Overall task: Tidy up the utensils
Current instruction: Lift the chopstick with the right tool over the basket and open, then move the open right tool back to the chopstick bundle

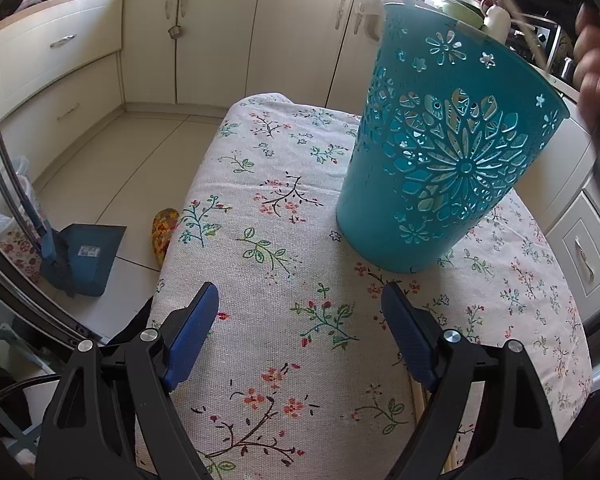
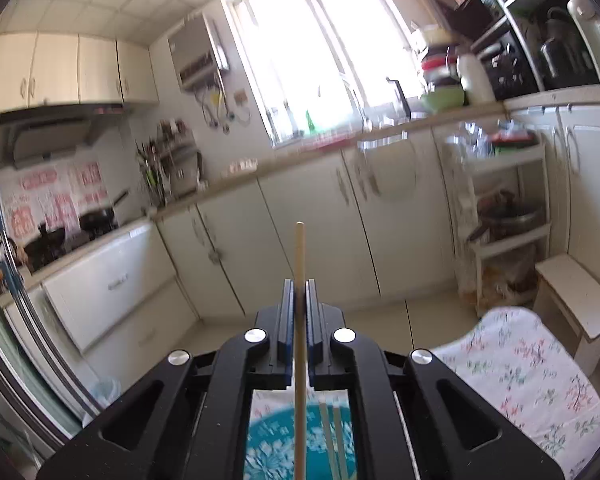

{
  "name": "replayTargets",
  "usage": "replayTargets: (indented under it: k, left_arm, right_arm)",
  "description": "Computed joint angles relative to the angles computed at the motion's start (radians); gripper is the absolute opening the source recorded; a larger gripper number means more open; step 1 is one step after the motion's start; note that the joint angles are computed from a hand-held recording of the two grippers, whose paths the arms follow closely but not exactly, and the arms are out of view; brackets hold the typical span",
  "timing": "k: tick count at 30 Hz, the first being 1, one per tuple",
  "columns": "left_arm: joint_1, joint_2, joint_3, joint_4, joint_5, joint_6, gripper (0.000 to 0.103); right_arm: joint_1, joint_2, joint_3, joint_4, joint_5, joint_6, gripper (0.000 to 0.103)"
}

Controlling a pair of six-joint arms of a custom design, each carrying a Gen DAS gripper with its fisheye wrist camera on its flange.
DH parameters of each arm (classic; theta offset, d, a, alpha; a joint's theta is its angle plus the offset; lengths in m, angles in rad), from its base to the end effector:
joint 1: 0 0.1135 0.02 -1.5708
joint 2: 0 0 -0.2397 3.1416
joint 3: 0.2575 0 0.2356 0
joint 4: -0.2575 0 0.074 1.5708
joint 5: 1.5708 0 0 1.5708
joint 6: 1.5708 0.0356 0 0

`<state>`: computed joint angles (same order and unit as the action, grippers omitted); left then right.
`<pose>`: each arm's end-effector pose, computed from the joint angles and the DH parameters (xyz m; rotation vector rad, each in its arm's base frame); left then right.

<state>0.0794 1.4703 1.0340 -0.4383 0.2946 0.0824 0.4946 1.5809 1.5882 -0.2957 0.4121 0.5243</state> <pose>0.2970 0.0133 0.2272 0.1335 2.4113 -0.2859 0.3166 0.1545 0.3845 0.3118 1.8207 0.3313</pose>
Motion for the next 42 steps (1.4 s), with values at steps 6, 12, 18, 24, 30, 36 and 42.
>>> replayTargets:
  k: [6, 12, 18, 24, 30, 36, 42]
  left_arm:
    - [0.005, 0.001, 0.001, 0.001, 0.005, 0.000, 0.080]
    - [0.009, 0.008, 0.003, 0.002, 0.003, -0.001, 0.080]
    - [0.012, 0.008, 0.001, 0.006, 0.002, -0.003, 0.080]
    - [0.015, 0.008, 0.000, 0.006, 0.003, -0.001, 0.080]
    - [0.020, 0.010, 0.004, 0.000, 0.001, -0.002, 0.080]
    - [0.024, 0.016, 0.005, 0.006, 0.005, -0.010, 0.080]
    - [0.024, 0.017, 0.005, 0.007, 0.004, -0.011, 0.080]
  right_arm:
    - [0.039, -0.065, -0.111, 0.003, 0.005, -0.026, 0.006]
    - [0.082, -0.186, -0.237, -0.019, 0.009, -0.022, 0.006]
    - [0.221, -0.371, -0.414, -0.136, 0.089, 0.034, 0.016]
    - [0.361, -0.412, -0.561, -0.311, 0.052, 0.237, 0.017]
    - [0.402, -0.321, -0.617, -0.315, -0.049, 0.304, 0.017]
    - [0.381, -0.269, -0.603, -0.303, -0.064, 0.273, 0.017]
    - [0.396, -0.258, -0.606, -0.311, -0.034, 0.275, 0.012]
